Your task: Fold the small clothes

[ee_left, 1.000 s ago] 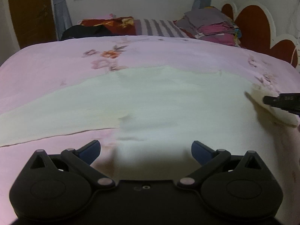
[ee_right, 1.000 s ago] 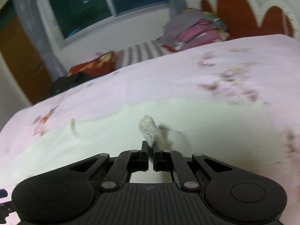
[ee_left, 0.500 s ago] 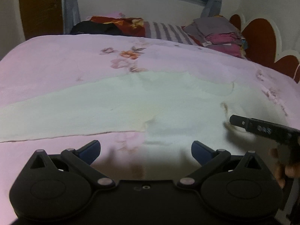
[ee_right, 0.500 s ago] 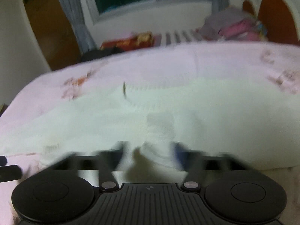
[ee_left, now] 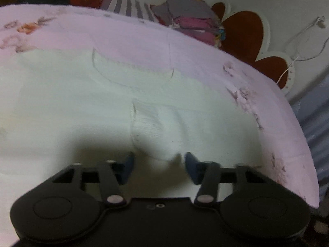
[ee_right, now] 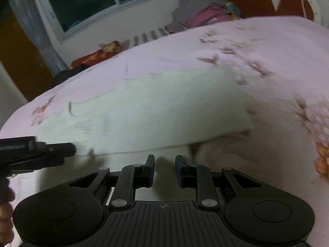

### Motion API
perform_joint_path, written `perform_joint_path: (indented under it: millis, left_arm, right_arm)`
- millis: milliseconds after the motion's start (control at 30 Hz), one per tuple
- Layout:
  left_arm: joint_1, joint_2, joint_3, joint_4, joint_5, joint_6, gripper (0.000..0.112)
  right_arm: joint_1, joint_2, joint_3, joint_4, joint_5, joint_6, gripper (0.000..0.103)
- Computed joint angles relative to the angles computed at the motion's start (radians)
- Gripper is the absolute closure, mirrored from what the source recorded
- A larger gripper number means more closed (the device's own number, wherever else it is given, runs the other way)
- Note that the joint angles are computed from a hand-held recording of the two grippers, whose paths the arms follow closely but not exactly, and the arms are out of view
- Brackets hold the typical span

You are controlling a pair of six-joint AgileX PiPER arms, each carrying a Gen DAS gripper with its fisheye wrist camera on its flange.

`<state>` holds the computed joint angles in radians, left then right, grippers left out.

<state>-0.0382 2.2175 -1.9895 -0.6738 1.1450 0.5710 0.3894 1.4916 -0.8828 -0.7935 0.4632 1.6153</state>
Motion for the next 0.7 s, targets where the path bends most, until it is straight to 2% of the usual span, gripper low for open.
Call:
perform_joint_path:
  millis: [167,333,533,700]
  left_arm:
    - [-0.031,0.038,0.001,-0.02,-0.048,-0.063,0.107]
    - [-0.022,0.046,0.013,-0.06,-0.066,-0.044,0.109]
    - [0.015,-0.027,0.12,-0.146,-0.152,0.044,0.109]
    - [0.088,-0.063,0.128,-0.171,-0.178,0.114,0.109]
  right_arm:
    - [-0.044,-0.052,0.065,0.027,-0.024,-0.009,0.08]
    - [-0.092,-0.09,0.11,0.094,-0.076,-0.092,0.08]
    - [-0.094,-0.068,0.094,0.108,-0.069,-0.127,0.08]
    - [-0.091,-0.059,0.08,0.117,-0.054,-0.149,0.08]
